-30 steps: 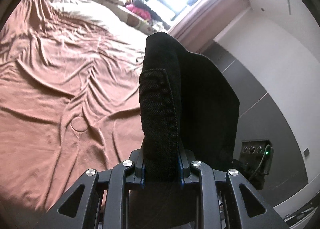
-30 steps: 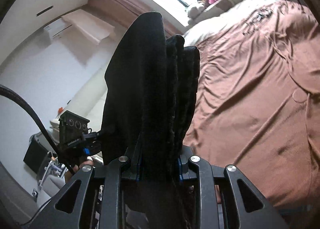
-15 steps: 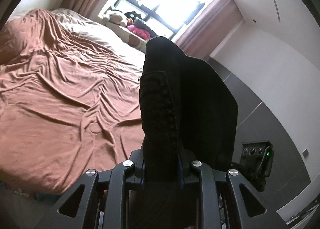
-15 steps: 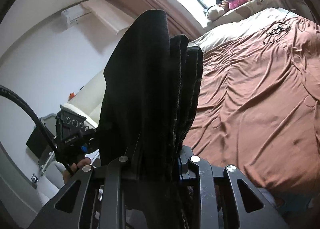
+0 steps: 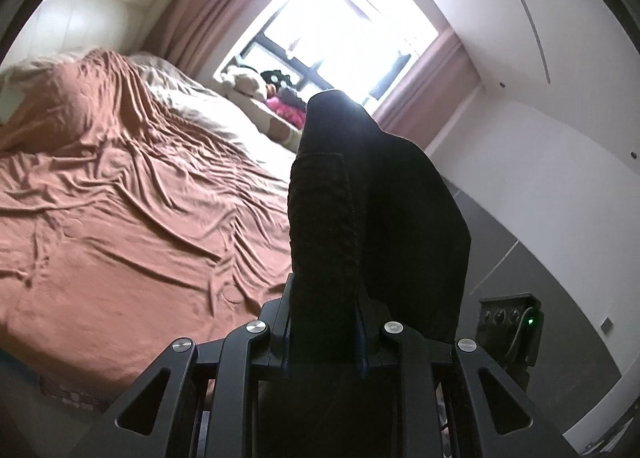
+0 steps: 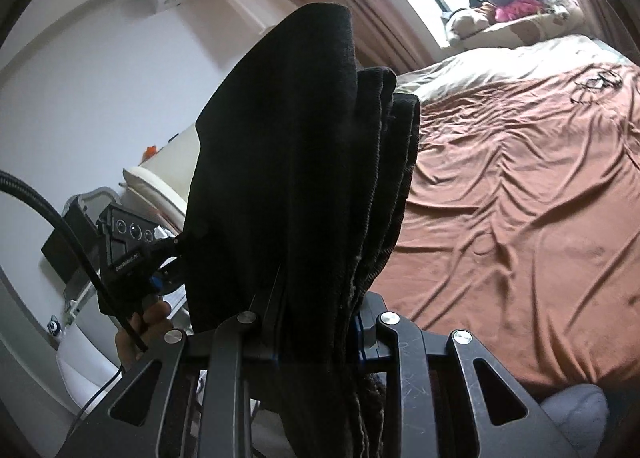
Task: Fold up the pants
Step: 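Carry the held black pants stack toward the headboard with both tools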
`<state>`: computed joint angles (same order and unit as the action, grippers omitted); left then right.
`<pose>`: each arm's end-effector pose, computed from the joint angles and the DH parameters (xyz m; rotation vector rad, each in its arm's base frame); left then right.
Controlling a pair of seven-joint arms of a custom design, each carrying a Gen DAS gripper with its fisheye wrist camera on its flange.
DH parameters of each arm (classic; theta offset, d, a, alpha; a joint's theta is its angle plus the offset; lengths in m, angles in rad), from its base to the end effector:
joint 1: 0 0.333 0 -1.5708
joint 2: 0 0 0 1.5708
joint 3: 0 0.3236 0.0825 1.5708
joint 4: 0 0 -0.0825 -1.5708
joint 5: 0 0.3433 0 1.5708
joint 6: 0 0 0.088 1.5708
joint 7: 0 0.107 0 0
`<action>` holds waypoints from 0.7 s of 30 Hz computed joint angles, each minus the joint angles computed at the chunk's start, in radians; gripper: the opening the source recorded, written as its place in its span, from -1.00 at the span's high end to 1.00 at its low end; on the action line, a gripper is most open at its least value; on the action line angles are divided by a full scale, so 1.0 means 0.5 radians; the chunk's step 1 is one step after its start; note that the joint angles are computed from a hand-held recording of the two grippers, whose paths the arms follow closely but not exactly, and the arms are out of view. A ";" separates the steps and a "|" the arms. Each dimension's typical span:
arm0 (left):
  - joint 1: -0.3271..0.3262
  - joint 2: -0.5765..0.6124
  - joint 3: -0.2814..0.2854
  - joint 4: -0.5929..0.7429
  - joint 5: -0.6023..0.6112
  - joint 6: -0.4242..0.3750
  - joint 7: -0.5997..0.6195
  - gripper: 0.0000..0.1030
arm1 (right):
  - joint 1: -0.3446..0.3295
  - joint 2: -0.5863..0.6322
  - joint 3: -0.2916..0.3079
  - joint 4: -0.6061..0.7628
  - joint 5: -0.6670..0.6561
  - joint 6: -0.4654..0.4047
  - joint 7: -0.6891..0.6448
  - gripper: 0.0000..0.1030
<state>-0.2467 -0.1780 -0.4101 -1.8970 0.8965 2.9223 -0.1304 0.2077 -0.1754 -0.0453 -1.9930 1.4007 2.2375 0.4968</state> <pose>0.3593 -0.3685 0.7057 -1.8307 1.4370 -1.7068 0.4968 0.1090 0.6244 -1.5939 0.9379 0.0897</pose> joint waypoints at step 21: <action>0.611 -0.796 0.076 -0.918 -0.247 0.521 -0.024 0.53 | 0.268 0.517 0.330 0.568 -0.153 0.406 0.170 0.57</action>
<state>0.0586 -0.5761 -0.3721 -2.3559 0.7731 3.1827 -0.1422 0.3419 0.0829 0.1199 -1.7090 1.3241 2.4406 0.5818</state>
